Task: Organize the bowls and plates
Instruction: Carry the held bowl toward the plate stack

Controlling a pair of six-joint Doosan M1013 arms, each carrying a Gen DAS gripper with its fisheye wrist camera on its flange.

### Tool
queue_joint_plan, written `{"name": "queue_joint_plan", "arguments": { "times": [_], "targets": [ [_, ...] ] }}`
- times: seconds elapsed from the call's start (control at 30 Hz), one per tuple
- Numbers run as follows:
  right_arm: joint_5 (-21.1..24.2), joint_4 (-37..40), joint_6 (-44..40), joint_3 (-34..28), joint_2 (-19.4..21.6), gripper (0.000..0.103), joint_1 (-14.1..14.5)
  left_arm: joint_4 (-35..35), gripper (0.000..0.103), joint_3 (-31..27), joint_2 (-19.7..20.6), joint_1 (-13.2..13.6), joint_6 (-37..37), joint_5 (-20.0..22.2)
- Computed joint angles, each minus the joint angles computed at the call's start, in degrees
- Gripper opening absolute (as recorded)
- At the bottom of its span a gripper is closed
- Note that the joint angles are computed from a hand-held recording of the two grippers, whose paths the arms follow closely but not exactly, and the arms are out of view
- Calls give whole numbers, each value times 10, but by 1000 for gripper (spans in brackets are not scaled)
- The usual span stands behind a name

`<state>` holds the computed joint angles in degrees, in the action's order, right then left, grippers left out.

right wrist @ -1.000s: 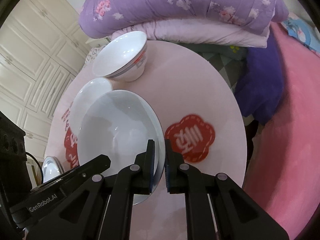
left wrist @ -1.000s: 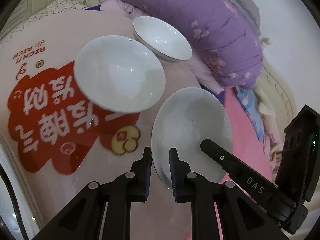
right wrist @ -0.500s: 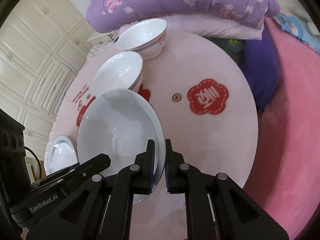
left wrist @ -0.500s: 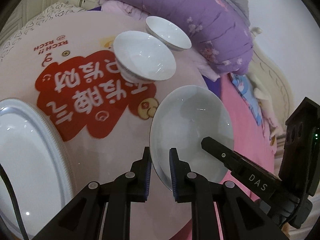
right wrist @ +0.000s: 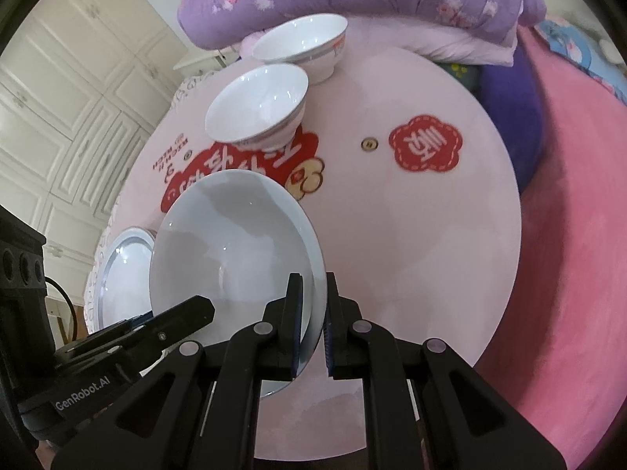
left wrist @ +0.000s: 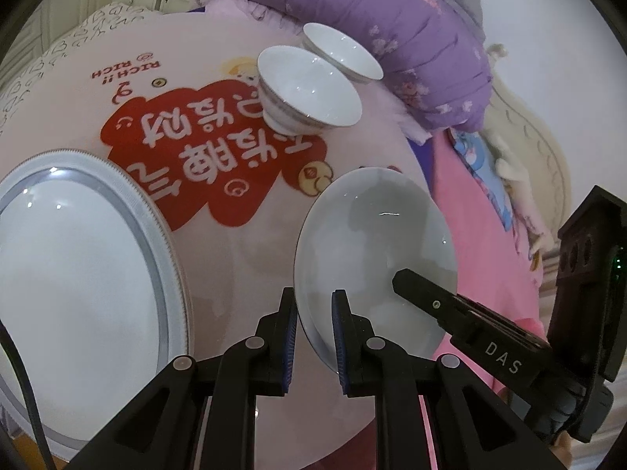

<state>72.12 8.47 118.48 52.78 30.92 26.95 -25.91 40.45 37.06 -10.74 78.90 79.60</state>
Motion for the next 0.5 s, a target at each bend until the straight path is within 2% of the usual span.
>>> {"name": "queue_joint_plan", "arguments": {
  "times": [0.5],
  "targets": [
    [6,17,-7,20,-3,9,-3,17,12,11,0,-10,-5,15]
  ]
}}
